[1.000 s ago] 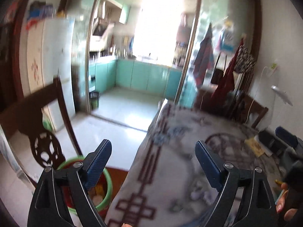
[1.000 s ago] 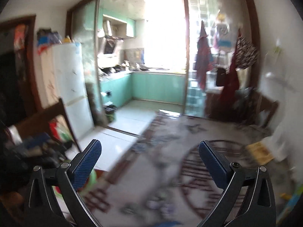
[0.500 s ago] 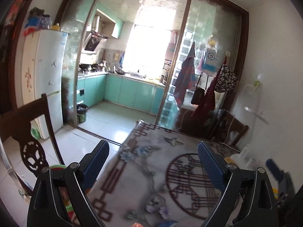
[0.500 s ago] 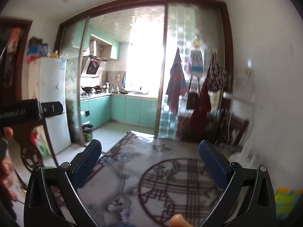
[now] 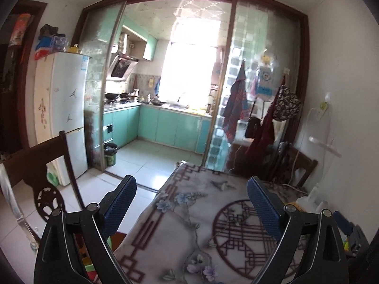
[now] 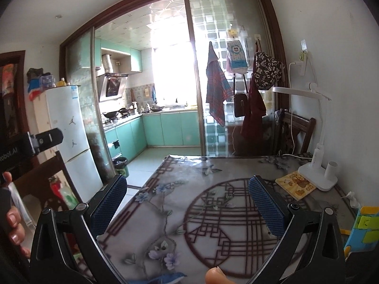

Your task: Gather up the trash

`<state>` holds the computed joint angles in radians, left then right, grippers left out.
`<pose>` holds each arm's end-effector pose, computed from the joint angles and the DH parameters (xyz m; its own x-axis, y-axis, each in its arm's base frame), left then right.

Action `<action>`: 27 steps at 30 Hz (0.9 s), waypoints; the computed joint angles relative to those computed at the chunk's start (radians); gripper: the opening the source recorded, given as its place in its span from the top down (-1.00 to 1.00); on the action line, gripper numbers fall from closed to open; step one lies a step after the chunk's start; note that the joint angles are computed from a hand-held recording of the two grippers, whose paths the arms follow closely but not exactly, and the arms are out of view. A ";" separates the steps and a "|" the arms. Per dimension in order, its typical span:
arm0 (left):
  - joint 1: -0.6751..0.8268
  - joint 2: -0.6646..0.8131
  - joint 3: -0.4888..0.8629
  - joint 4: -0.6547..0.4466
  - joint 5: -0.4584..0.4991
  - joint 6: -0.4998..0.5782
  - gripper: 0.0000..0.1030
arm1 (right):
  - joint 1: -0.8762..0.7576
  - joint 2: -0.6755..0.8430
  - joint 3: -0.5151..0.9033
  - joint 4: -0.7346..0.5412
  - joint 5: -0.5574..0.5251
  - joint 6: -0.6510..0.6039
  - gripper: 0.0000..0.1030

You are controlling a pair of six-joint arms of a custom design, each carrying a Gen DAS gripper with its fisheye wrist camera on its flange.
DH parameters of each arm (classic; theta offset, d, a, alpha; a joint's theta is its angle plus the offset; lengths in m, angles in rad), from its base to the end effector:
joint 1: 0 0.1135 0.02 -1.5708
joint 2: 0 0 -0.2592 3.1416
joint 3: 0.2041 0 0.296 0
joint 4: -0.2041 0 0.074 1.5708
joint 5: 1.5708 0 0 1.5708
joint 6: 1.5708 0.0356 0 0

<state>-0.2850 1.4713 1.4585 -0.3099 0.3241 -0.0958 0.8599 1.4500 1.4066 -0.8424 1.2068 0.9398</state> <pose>0.3682 -0.1197 0.3935 -0.3562 0.0099 -0.9344 0.5247 0.8295 -0.1912 0.2443 0.2327 0.3511 -0.2044 0.2031 -0.9576 0.4765 0.8752 0.0839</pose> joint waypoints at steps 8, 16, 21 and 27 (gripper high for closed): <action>-0.037 0.027 0.048 -0.054 -0.098 0.018 -0.85 | -0.005 -0.018 -0.012 0.011 0.000 -0.027 -1.00; -0.051 0.024 0.017 -0.001 -0.152 0.030 -0.85 | 0.001 -0.021 -0.011 -0.012 0.012 -0.010 -1.00; -0.049 0.026 0.016 -0.010 -0.146 0.028 -0.85 | 0.000 -0.027 -0.016 -0.006 0.005 -0.016 -0.99; -0.040 0.029 0.020 -0.016 -0.137 0.034 -0.85 | -0.001 -0.028 -0.020 0.004 -0.002 -0.022 -1.00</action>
